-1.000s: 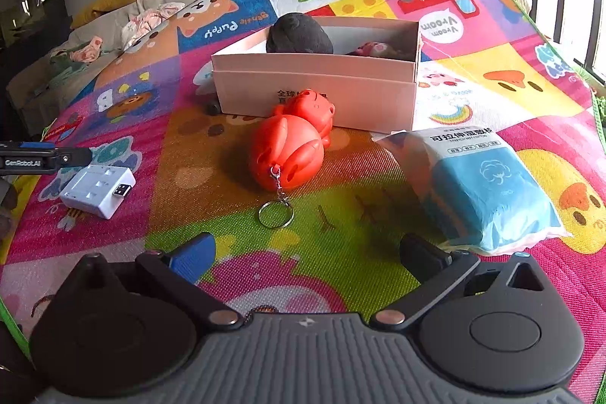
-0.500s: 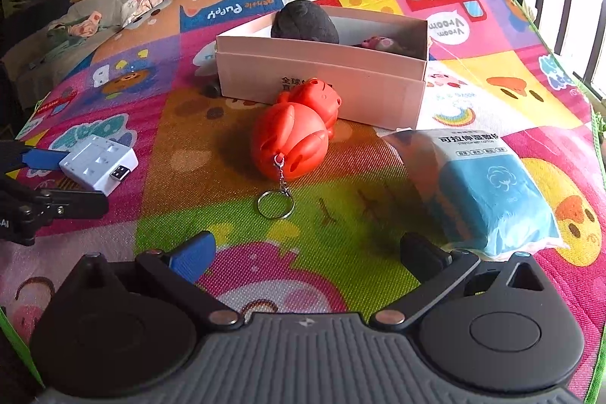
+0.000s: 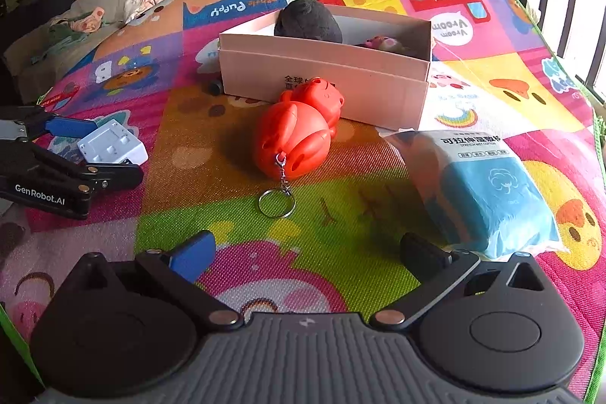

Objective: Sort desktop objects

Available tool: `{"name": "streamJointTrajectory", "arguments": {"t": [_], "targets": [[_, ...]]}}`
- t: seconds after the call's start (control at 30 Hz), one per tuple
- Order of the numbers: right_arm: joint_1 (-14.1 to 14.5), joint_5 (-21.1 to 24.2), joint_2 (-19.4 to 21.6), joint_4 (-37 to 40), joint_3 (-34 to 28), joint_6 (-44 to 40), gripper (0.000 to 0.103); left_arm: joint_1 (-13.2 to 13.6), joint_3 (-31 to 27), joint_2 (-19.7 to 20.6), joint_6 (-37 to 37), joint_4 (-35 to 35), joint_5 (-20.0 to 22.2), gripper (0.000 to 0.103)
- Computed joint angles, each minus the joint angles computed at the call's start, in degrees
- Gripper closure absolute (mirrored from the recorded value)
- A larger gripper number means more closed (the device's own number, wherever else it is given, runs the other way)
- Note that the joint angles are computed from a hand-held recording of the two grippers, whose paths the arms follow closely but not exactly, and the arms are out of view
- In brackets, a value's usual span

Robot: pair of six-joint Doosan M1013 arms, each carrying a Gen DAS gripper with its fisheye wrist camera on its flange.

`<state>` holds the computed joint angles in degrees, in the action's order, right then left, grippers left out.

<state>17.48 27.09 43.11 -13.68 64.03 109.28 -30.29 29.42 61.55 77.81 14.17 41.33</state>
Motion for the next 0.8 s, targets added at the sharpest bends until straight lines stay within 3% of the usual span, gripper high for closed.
{"name": "streamJointTrajectory", "arguments": {"t": [0.1,0.17,0.27,0.37,0.53,0.67,0.8], "targets": [[-0.06,0.22,0.01,1.56,-0.54,-0.82,0.000,-0.14,2.32,-1.12,-5.76,4.32,-1.04,0.000],[-0.05,-3.56,-0.34,1.86,-0.22,-0.42,0.000,0.10,4.29,-2.10,-7.45,4.30,-2.84,0.000],[0.89,-5.13,0.97,-10.46,-2.91,9.73,0.000,0.24,4.88,-2.39,-8.38,4.09,-3.58,0.000],[1.51,-0.22,4.41,-16.05,-9.30,14.05,0.001,0.26,5.40,-2.62,-7.88,3.60,-4.24,0.000],[2.27,5.88,7.94,-17.48,-15.44,10.36,0.017,0.63,5.35,-2.55,-8.26,1.48,-4.46,0.000],[2.65,10.65,9.68,-15.46,-18.52,5.15,0.048,0.69,5.46,-2.58,-9.13,1.48,-4.51,0.000],[1.87,8.51,7.43,-8.42,-15.71,2.91,0.052,0.86,6.04,-2.86,-9.12,0.44,-5.20,0.000]]}}
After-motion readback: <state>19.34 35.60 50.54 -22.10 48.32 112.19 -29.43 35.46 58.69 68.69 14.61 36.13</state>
